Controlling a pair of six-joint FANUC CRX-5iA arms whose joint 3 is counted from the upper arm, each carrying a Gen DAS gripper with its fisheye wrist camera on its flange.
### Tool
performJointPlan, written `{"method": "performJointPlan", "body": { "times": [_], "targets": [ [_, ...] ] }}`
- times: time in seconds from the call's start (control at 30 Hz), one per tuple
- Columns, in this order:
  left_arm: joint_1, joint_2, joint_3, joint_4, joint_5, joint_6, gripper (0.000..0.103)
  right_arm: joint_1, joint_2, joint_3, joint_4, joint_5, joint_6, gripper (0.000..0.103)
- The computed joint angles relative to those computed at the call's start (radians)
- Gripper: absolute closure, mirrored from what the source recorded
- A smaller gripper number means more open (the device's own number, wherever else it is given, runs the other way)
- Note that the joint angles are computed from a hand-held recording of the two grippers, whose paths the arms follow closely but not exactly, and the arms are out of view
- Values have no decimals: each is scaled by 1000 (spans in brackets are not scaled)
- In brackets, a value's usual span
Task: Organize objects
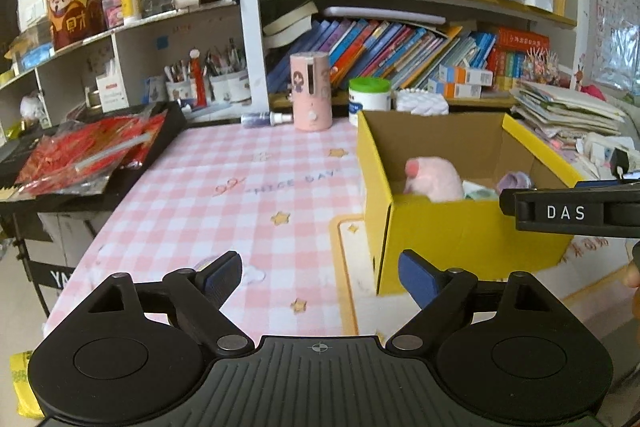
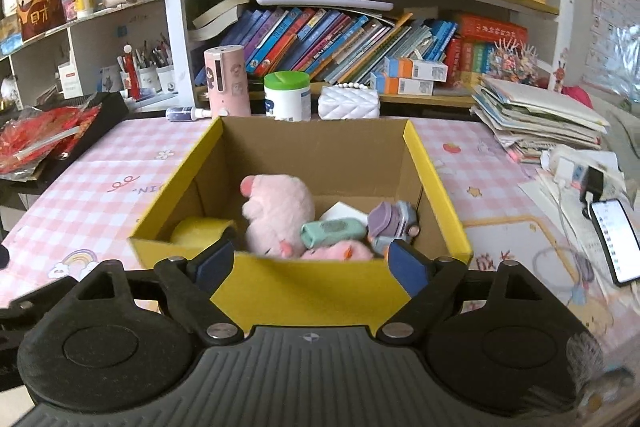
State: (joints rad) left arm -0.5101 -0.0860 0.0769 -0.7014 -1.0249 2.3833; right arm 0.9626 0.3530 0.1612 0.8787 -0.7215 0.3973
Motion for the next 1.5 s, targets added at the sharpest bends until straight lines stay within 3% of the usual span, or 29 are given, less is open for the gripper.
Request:
{"method": "performJointPlan", "body": {
  "times": [0.57, 0.73, 1.5],
  "targets": [
    [10, -138, -127, 65, -13, -60, 14, 123, -47, -63, 29, -118, -114, 17],
    [7, -169, -155, 78, -16, -57, 10, 157, -50, -70, 28, -150, -122, 12],
    [25, -254, -243, 121, -25, -115, 10, 233, -49, -87, -15, -179, -128, 11]
  ]
}}
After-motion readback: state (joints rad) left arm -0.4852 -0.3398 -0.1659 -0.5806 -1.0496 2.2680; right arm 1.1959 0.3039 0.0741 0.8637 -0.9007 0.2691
